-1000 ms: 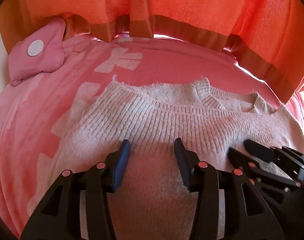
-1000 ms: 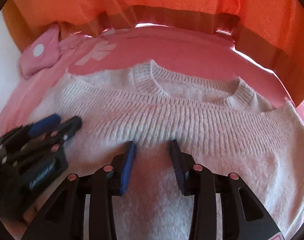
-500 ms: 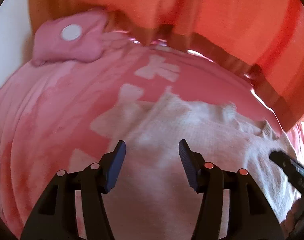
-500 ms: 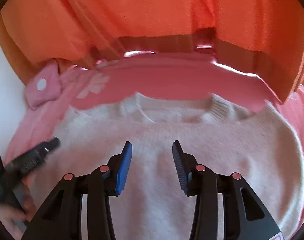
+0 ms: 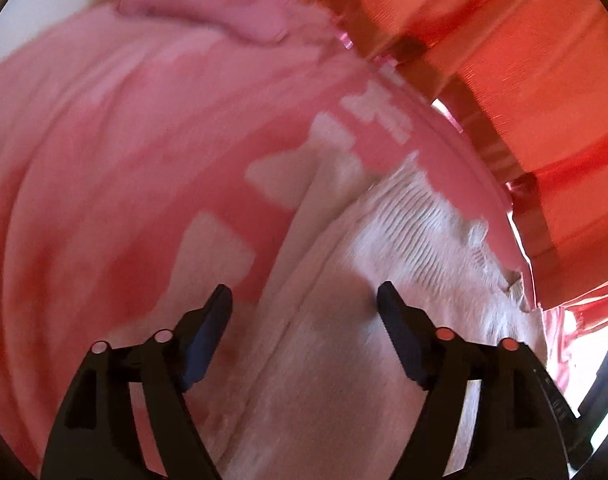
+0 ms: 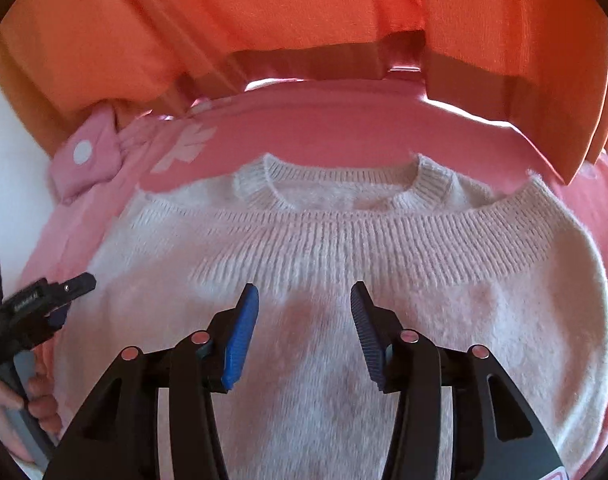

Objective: Fold small clothes

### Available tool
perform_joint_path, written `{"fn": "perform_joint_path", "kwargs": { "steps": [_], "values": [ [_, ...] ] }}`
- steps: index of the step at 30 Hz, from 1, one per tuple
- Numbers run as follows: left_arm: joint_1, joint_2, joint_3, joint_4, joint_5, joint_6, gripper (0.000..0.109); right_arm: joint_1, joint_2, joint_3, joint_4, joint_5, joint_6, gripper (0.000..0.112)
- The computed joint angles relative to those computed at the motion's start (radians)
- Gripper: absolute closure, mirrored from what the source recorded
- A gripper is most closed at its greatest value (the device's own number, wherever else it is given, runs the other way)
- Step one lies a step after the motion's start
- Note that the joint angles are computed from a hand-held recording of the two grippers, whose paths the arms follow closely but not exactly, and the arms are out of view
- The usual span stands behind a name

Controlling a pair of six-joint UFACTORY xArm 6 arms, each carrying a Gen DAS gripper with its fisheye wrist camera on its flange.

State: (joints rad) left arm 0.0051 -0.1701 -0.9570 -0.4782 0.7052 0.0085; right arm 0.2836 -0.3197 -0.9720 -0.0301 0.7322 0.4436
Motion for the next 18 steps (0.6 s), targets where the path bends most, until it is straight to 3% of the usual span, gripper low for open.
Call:
{"fn": "perform_joint_path", "kwargs": {
  "steps": [2, 5, 7, 8, 9, 14, 18],
  "values": [
    [-0.001, -0.002, 0.009, -0.002, 0.003, 0.022, 0.033, 0.016, 0.024, -0.007, 0.003, 0.03, -0.013, 0.065],
    [-0.012, -0.004, 0.021, -0.019, -0.019, 0.058, 0.031, 0.046, 0.062, -0.026, -0.105, 0.033, 0.025, 0.057],
    [-0.02, -0.002, 0.02, -0.053, -0.03, 0.095, 0.055, 0.055, 0.082, -0.047, -0.132, 0.042, 0.051, 0.055],
    [-0.016, 0.0, 0.011, -0.121, -0.01, 0.149, 0.079, 0.053, 0.085, -0.049, -0.124, 0.04, 0.055, 0.053],
    [-0.014, -0.009, 0.008, -0.182, -0.003, 0.167, 0.09, 0.048, 0.088, -0.052, -0.11, 0.036, 0.052, 0.052],
    [-0.088, -0.13, 0.003, -0.434, -0.077, 0.335, 0.095, 0.001, 0.022, -0.016, 0.038, -0.016, 0.019, 0.053],
    [-0.276, -0.166, -0.057, -0.549, -0.122, 0.45, 0.095, -0.071, -0.105, 0.063, 0.08, -0.067, 0.019, 0.053]
  ]
}}
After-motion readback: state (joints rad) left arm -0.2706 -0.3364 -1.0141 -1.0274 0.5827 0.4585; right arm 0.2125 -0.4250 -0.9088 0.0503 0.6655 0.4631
